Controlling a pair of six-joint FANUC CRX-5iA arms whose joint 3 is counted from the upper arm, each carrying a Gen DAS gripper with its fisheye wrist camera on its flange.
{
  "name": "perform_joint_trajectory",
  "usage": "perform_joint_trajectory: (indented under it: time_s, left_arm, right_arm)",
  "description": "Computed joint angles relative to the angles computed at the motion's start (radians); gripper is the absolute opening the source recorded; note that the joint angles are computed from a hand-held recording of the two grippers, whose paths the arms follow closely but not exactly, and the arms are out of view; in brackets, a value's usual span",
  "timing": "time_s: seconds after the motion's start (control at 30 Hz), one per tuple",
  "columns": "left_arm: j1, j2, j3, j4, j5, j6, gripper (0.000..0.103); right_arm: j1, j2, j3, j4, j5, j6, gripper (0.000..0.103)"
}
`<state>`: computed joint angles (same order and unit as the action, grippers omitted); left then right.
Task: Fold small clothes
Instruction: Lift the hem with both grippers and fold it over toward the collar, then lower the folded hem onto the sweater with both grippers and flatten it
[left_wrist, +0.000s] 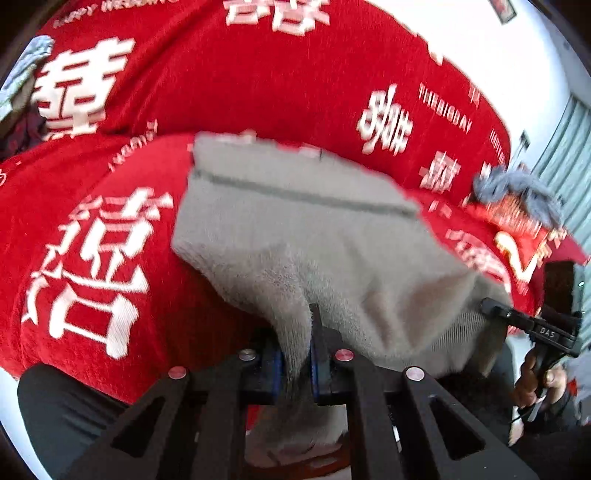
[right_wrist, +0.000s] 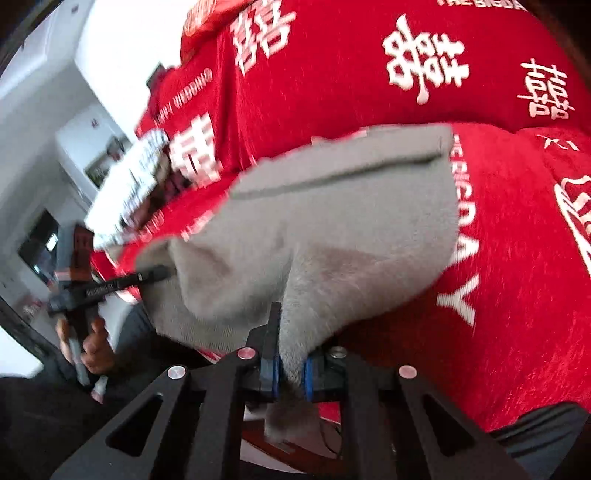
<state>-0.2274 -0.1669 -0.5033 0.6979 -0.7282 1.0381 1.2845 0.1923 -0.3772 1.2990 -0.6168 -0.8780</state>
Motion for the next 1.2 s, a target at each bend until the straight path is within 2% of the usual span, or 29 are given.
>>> perform_joint_trajectory:
  time_s: [0.2,0.3,0.43,0.63,0.97,1.2]
  left_arm:
    - [-0.003,0.03,0.005,0.18,0.09,-0.044,0.012]
    - [0.003,0.091,0.053,0.192,0.11,0.011,0.012]
    - [0.005,0.173,0.135,0.146,0.138,0.101,0.012]
    - [-0.005,0.292,0.298,-0.051,0.104,0.249,0.012]
    - [-0.016,0.424,0.483,-0.158,0.029,0.334,0.012]
    - [-0.024,0.527,0.631,-0.225,-0.034,0.395,0.012]
  right_arm:
    - [-0.089,-0.071,-0.068,0.261,-0.021,-0.27,0.01]
    - [-0.135,-0.072,-0.072,0.347,-0.037,-0.394,0.01]
    - [-0.19,-0.055,-0.055,0.337,-0.027,-0.445,0.01]
    - [-0.229,-0.003,0.016,0.166,0.005,-0.268,0.01]
    - [-0.253,0.045,0.116,-0.133,0.017,0.04,0.01]
    - [-0.283,0.079,0.184,-0.247,0.02,0.172,0.01]
